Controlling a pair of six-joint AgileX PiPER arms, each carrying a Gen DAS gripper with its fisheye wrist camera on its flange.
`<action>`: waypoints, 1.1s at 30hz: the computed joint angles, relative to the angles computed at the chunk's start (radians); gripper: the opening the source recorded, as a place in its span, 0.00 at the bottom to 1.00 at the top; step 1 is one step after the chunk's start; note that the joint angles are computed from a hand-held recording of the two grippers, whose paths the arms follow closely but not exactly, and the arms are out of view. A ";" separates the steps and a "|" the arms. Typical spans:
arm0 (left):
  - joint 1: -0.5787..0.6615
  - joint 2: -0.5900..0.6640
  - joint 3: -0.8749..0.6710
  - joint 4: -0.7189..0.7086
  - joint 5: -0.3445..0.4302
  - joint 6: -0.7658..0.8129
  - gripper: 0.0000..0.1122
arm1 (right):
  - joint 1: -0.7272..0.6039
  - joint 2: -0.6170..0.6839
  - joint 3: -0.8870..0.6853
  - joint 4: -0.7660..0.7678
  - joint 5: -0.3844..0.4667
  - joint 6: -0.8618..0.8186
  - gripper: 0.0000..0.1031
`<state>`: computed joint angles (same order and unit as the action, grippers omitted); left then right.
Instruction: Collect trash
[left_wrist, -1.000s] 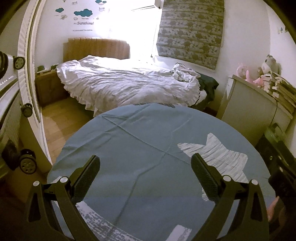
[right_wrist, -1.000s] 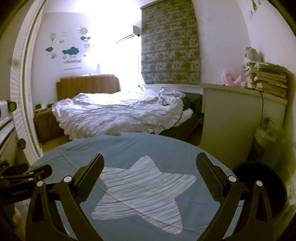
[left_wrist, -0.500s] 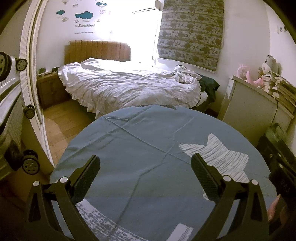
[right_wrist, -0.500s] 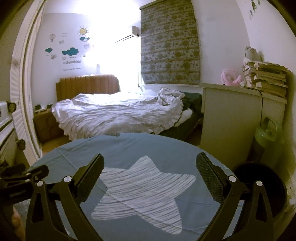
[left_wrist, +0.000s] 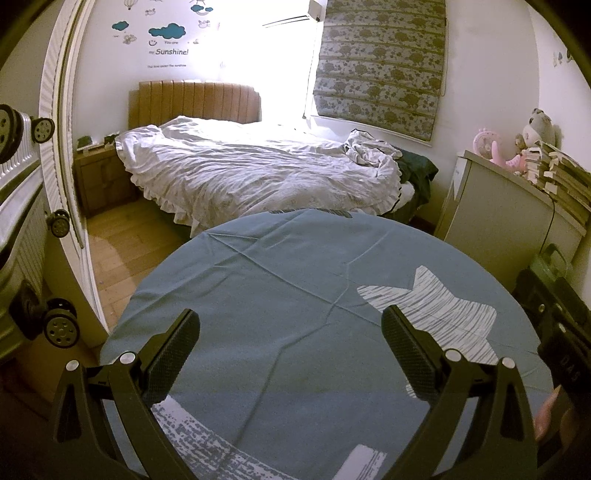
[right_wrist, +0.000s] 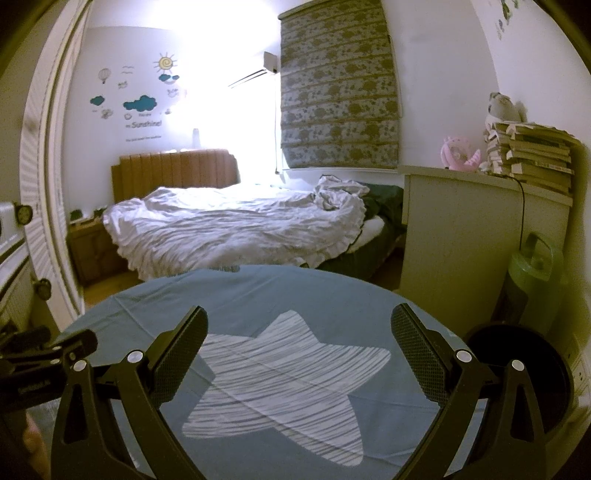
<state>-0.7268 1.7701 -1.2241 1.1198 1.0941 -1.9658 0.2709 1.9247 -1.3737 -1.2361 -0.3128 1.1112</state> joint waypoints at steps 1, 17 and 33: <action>-0.001 0.001 -0.002 -0.001 0.001 0.001 0.87 | 0.000 0.000 0.000 0.000 0.000 0.000 0.95; 0.000 0.002 -0.002 -0.001 0.000 0.002 0.87 | -0.002 0.002 -0.001 0.000 -0.002 -0.001 0.95; -0.006 0.000 0.002 -0.006 0.004 0.009 0.87 | -0.002 -0.001 0.000 0.002 -0.003 0.001 0.95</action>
